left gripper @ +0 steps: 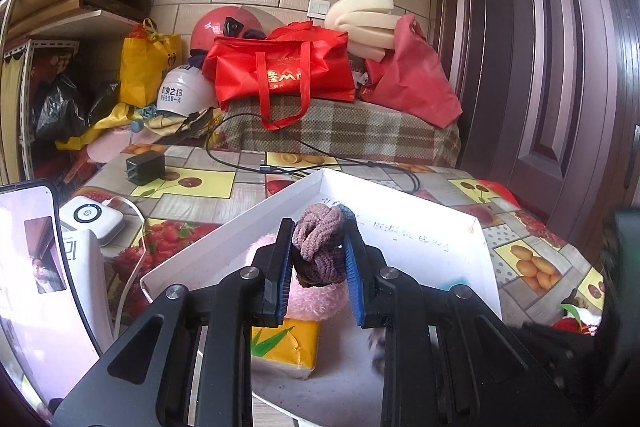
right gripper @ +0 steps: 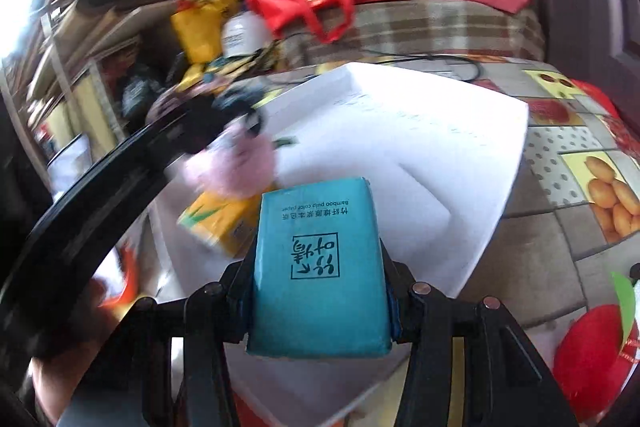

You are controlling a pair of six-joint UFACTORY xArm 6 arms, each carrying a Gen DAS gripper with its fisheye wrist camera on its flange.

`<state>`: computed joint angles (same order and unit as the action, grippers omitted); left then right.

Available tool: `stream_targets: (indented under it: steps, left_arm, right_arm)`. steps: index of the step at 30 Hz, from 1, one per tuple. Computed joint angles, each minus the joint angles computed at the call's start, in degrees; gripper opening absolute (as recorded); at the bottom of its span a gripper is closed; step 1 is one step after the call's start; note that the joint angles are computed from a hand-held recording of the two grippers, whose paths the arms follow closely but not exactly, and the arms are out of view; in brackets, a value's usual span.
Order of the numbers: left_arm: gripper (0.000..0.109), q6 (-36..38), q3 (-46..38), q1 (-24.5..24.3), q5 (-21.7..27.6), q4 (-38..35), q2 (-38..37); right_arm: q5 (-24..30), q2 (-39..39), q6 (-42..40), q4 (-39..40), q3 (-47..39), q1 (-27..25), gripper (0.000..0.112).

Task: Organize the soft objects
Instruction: 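Open both grippers to drop the rope toy and blue pack into the tray, then withdraw both grippers from the tray back toward the table items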

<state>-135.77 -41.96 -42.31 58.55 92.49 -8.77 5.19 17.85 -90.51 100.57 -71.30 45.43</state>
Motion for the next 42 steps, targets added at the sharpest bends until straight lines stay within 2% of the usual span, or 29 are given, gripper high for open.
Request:
stream_targets:
  steps: [6, 11, 13, 15, 17, 18, 19, 22, 28, 31, 36, 40, 42]
  left_arm:
    - [0.023, 0.1, -0.1, 0.8, -1.4, -0.2, 0.0]
    - [0.023, -2.3, -0.3, 3.1, -4.1, 1.8, 0.2]
    - [0.023, -5.0, 0.0, 4.3, -5.5, 4.5, 0.0]
    - [0.042, -5.1, -0.3, 4.8, -5.9, 4.2, 0.2]
    - [0.092, -4.5, -0.7, 4.2, -4.5, 3.1, 0.6]
    - [0.100, -5.2, -0.3, 3.8, -3.9, 3.9, 0.3]
    - [0.103, -5.8, 0.0, 3.1, -2.7, 4.7, 0.2]
    - [0.103, -5.3, 0.0, 1.7, -0.4, 5.1, 0.3]
    - [0.103, -6.4, 0.9, -0.6, 4.5, 4.5, -0.4]
    - [0.103, -8.0, 2.0, -0.1, 3.3, 4.4, -1.5]
    - [0.103, -8.9, 3.2, -1.0, 2.4, 4.7, -2.7]
    - [0.103, -4.5, 1.8, -3.5, 1.6, 6.5, -1.5]
    - [0.103, -1.6, 0.7, -4.9, 0.5, 8.6, -0.4]
  right_arm:
    - [0.7, 1.3, -2.9, 7.7, -2.8, -1.4, 0.049]
    - [2.6, -1.2, -21.8, 26.2, -1.9, -2.7, 0.051]
    - [2.0, -1.9, -29.3, 32.8, -1.8, -2.7, 0.072]
    - [1.4, -1.8, -29.0, 32.3, -1.9, -2.4, 0.085]
    - [1.0, -2.0, -29.9, 33.5, -1.7, -2.4, 0.085]
    - [0.9, -2.0, -30.2, 34.0, -1.7, -2.4, 0.089]
    - [0.9, -2.4, -32.3, 36.3, -1.4, -2.6, 0.093]
    - [0.9, -3.3, -39.3, 42.6, -0.8, -3.0, 0.094]
    - [3.4, -6.8, -46.2, 46.7, 3.6, -3.0, 0.095]
    - [6.4, -9.9, -48.3, 47.1, 7.7, -3.3, 0.103]
    - [11.4, -16.5, -58.6, 50.9, 15.9, -4.2, 0.103]
    - [16.4, -23.1, -69.4, 55.0, 23.7, -6.4, 0.103]
    - [17.4, -25.6, -72.0, 57.0, 26.4, -8.9, 0.103]
